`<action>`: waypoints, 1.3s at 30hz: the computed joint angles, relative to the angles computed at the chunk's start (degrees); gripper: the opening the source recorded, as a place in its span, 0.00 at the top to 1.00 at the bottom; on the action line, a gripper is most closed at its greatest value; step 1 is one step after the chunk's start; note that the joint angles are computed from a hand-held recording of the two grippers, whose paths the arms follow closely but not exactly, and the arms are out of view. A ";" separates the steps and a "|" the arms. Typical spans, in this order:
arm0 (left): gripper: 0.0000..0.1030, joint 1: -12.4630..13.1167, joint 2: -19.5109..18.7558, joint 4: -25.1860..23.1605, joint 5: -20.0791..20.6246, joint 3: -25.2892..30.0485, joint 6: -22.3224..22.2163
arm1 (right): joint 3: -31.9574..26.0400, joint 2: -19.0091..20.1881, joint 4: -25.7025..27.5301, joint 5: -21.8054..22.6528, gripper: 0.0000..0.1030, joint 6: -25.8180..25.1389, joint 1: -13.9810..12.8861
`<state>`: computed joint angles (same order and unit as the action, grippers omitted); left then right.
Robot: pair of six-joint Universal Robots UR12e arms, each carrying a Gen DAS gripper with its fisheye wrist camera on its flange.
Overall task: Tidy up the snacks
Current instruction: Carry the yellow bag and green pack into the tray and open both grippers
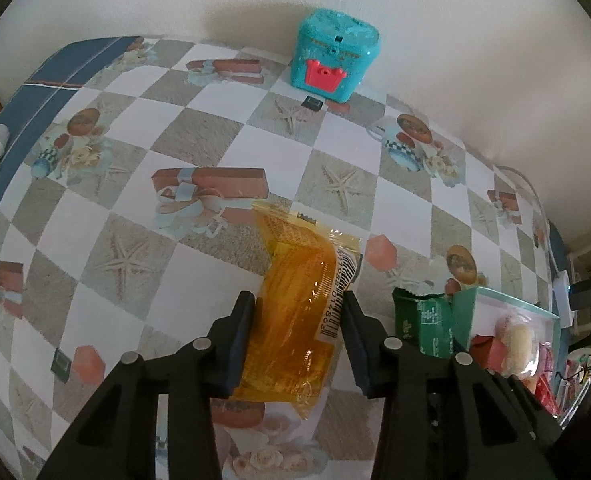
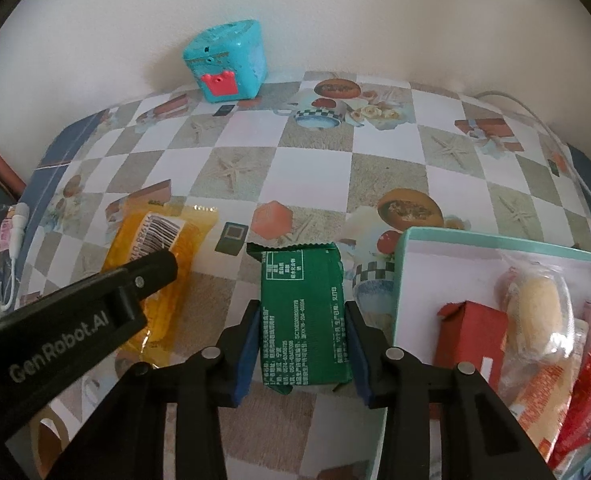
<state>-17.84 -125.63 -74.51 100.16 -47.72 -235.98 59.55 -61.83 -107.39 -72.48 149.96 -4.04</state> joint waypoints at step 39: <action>0.57 -7.07 6.31 2.15 13.05 -1.81 -3.98 | 8.30 -11.27 -2.15 6.83 0.59 7.06 -8.59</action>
